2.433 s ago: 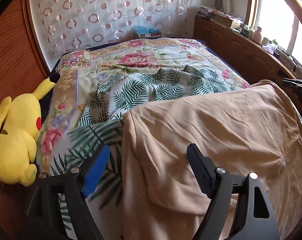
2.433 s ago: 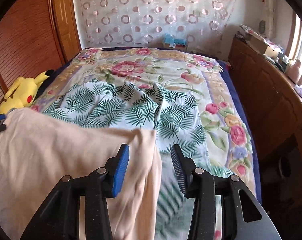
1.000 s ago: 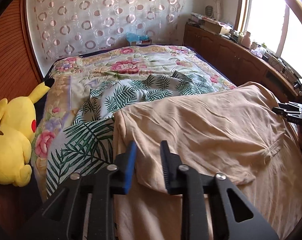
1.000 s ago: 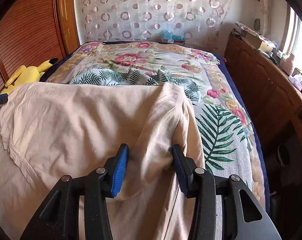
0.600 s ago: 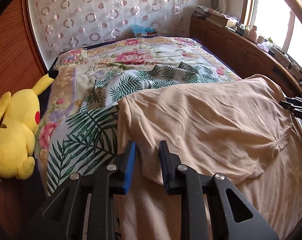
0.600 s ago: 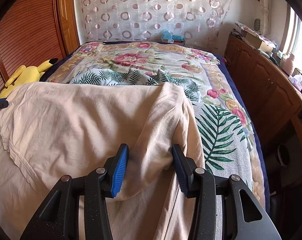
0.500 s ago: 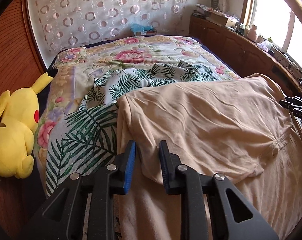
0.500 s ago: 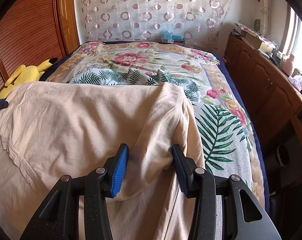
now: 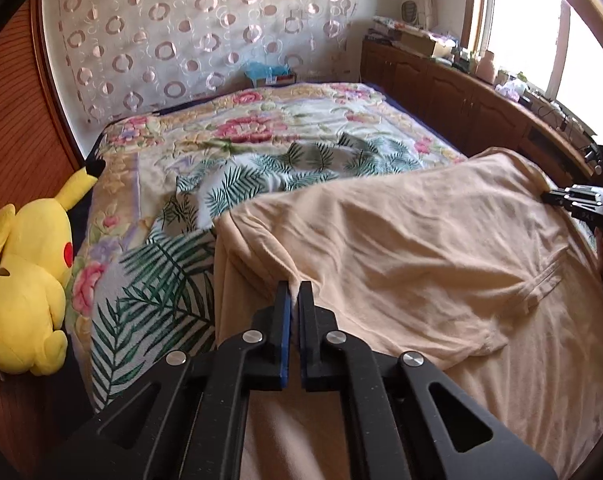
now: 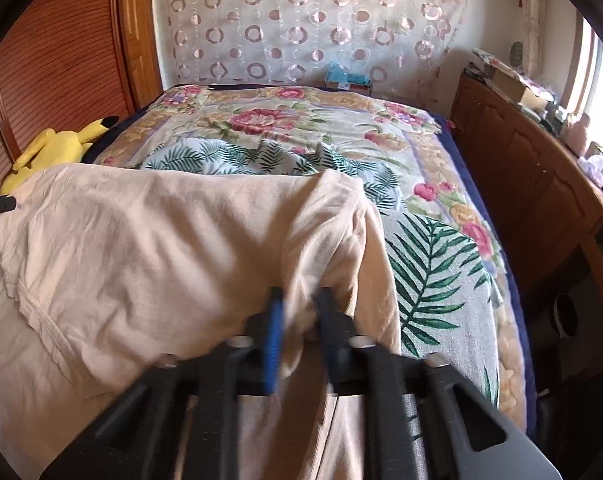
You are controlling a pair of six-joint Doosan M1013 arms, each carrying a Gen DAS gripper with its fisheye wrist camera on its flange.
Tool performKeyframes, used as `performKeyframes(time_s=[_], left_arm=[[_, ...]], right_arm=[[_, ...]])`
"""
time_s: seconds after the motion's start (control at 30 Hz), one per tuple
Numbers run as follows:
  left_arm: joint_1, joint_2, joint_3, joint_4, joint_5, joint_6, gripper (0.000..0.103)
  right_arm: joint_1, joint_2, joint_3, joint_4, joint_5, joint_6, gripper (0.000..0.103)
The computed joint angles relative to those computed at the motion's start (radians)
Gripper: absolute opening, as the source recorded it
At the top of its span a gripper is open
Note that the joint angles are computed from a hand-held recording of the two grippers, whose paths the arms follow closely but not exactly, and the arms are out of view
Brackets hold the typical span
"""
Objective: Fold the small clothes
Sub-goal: 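Close both grippers on the folded edge of the shirt, then lift and fold the gripped edge over with both grippers, then open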
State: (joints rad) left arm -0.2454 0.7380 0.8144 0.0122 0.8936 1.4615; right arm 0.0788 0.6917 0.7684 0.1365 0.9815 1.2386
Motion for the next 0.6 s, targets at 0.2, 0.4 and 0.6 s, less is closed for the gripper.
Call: performKeyframes(time_s=[0.2, 0.4, 0.6], left_arm=[[0.005, -0.042, 0.043, -0.029, -0.059, -0.009, 0.003], [0.0, -0.099, 0.111, 0.017, -0.142, -0.084, 0.003], [-0.008, -0.16, 0.19, 0.074, -0.211, -0.149, 0.003]], right_arm=[[-0.012, -0.024, 0.007, 0.115, -0.001, -0.093, 0.006], [-0.031, -0.073, 0.054, 0.205, -0.045, -0.154, 0.006], [-0.059, -0.147, 0.167, 0.308, -0.099, -0.231, 0.006]])
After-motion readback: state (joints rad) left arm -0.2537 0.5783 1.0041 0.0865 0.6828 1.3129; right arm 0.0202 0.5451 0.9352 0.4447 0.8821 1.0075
